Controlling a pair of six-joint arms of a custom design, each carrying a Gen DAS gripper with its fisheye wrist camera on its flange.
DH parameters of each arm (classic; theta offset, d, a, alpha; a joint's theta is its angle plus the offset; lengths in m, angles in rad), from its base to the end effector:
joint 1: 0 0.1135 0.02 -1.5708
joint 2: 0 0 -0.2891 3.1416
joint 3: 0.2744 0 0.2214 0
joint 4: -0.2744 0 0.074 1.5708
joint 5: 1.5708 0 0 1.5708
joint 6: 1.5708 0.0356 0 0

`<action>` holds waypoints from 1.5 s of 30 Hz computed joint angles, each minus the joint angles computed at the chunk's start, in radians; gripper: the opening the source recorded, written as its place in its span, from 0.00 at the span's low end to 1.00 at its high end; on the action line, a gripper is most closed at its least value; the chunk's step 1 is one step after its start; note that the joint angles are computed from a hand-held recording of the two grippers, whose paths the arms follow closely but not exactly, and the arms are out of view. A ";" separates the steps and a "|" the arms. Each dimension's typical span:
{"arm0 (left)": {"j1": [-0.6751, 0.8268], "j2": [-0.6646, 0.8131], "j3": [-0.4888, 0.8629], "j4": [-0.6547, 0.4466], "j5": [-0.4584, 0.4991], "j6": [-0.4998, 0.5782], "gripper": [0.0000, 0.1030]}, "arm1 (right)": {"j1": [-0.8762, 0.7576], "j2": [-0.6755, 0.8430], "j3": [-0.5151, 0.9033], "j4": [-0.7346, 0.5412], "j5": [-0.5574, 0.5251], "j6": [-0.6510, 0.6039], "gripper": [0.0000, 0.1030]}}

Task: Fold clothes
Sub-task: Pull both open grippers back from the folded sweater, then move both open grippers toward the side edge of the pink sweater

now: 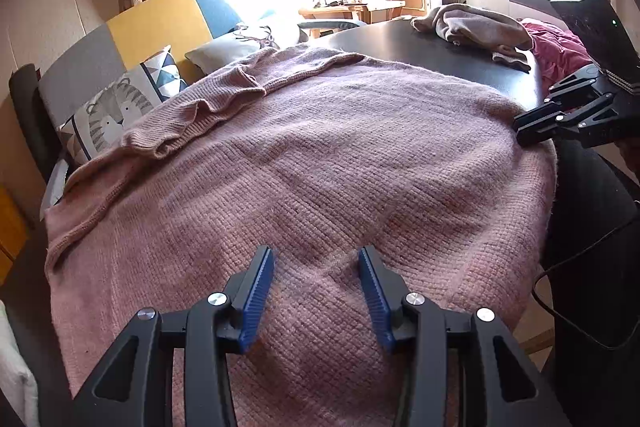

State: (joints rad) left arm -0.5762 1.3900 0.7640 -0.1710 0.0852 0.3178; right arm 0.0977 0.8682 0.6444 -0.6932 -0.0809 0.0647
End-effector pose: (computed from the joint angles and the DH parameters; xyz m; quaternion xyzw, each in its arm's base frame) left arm 0.2100 -0.1400 0.2433 0.4144 0.8274 -0.0877 0.3688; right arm 0.1200 0.0147 0.2584 -0.0286 0.9459 0.0642 0.3167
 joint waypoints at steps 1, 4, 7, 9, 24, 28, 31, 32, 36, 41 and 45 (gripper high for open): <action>0.009 -0.028 -0.008 -0.005 0.000 0.012 0.44 | 0.005 -0.014 0.009 0.002 -0.004 0.008 0.18; 0.063 -0.120 -0.046 -0.024 -0.001 0.067 0.44 | 0.045 0.004 0.033 0.013 0.004 0.027 0.18; 0.169 -0.155 -0.069 -0.092 0.023 0.135 0.44 | 0.087 0.066 0.021 0.038 0.043 0.037 0.18; 0.271 -0.177 -0.097 -0.119 0.068 0.187 0.44 | 0.058 0.082 -0.001 0.059 0.018 0.036 0.18; 0.772 -0.213 -0.027 -0.415 0.486 0.361 0.45 | 0.097 0.097 0.034 0.041 -0.014 0.037 0.19; 0.747 -0.217 -0.078 -0.380 0.386 0.401 0.46 | 0.227 0.154 0.038 0.069 0.069 0.082 0.19; 0.785 -0.202 -0.079 -0.384 0.415 0.411 0.46 | 0.253 0.191 0.039 0.068 0.097 0.097 0.19; 0.789 -0.202 -0.077 -0.385 0.410 0.412 0.46 | 0.247 0.187 0.039 0.062 0.092 0.094 0.19; 0.795 -0.232 -0.091 -0.376 0.380 0.449 0.46 | 0.217 0.159 0.038 0.012 0.083 0.045 0.20; 0.800 -0.242 -0.066 -0.394 0.380 0.425 0.45 | 0.184 0.143 0.071 -0.005 0.043 0.059 0.20; 0.687 -0.240 -0.038 -0.319 0.359 0.272 0.45 | 0.187 0.216 0.117 0.081 0.018 0.084 0.20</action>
State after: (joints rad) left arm 0.1111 1.1495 0.7258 -0.4901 0.4443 0.5899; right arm 0.2850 1.0840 0.7610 -0.6120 -0.0634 0.1486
